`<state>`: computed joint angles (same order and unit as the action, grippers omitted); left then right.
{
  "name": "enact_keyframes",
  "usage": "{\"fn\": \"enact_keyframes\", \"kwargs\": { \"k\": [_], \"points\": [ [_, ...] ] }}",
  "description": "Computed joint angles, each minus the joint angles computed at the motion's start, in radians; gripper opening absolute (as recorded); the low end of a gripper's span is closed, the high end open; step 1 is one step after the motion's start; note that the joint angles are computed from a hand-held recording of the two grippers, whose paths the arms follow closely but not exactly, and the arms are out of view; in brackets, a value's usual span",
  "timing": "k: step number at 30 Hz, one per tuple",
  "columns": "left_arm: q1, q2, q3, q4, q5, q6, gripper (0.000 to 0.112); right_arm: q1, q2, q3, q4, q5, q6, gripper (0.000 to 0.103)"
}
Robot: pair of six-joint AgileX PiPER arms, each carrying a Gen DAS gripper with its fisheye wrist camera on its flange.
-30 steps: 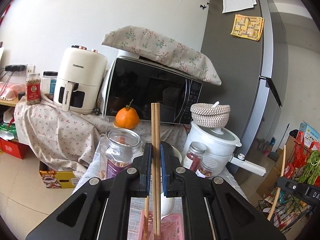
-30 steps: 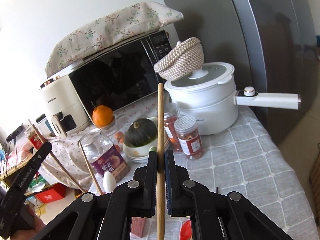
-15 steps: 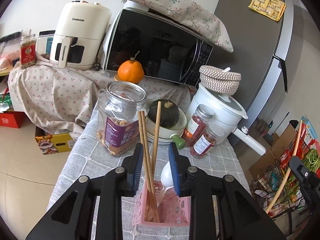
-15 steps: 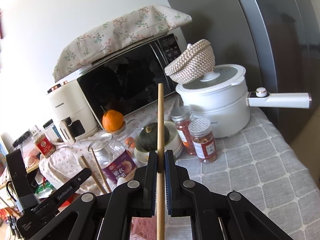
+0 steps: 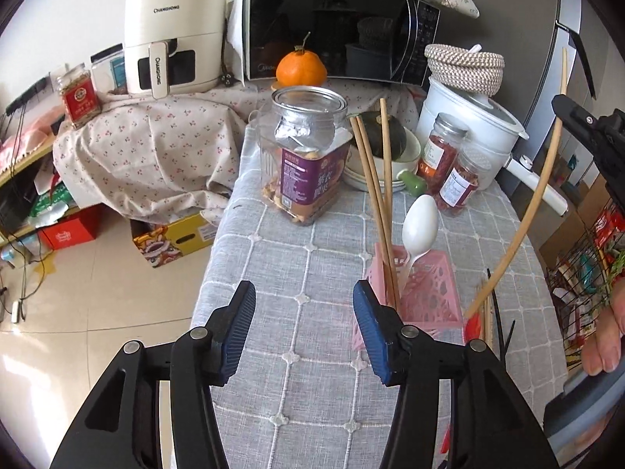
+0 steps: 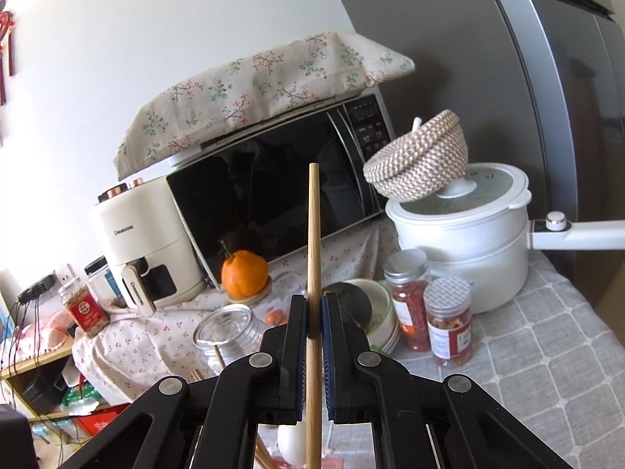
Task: Organize utensils
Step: 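Lower both held chopsticks into the pink basket and open both tools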
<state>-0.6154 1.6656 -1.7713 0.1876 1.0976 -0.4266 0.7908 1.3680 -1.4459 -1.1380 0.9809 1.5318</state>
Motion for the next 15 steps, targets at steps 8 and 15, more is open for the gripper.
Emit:
{"fn": "enact_keyframes", "kwargs": {
  "k": [8, 15],
  "points": [
    [0.02, 0.03, -0.037, -0.032, 0.033, 0.017, 0.055, -0.018, 0.095, 0.059, -0.134, -0.01, 0.145, 0.006],
    [-0.001, 0.054, -0.065, -0.023, 0.045, 0.008, 0.055, -0.059, 0.085, 0.147, -0.082, -0.108, 0.201, 0.009]
  ]
}}
